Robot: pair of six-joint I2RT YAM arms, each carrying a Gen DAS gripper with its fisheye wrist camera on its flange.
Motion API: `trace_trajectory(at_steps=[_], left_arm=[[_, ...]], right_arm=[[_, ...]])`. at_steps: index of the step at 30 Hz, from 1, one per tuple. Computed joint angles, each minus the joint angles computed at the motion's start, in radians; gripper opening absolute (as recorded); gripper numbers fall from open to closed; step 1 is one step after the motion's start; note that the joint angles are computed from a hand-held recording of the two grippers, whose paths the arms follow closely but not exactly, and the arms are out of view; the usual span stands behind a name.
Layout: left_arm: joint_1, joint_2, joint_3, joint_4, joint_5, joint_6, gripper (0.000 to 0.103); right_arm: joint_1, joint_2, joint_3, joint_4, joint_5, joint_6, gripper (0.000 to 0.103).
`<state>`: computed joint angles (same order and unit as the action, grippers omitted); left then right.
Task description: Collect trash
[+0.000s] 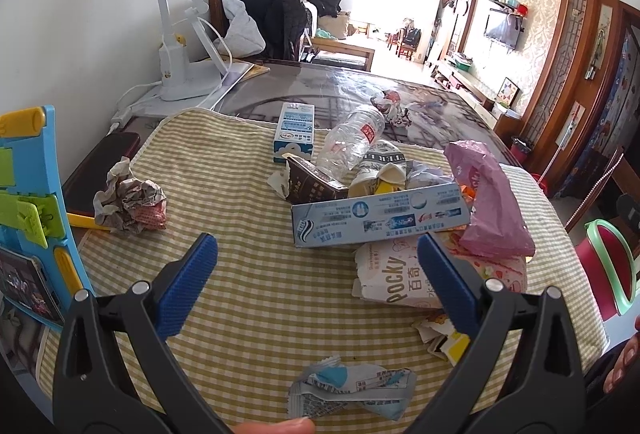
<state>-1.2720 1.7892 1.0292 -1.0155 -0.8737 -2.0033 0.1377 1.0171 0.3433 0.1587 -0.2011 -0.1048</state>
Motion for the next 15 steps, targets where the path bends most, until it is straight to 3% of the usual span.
trace_trajectory(at_steps=[15], left_arm=[[0.007, -0.018, -0.024, 0.022, 0.011, -0.003, 0.098]], right_arm=[[0.021, 0.019, -0.005, 0.010, 0.018, -0.007, 0.096]])
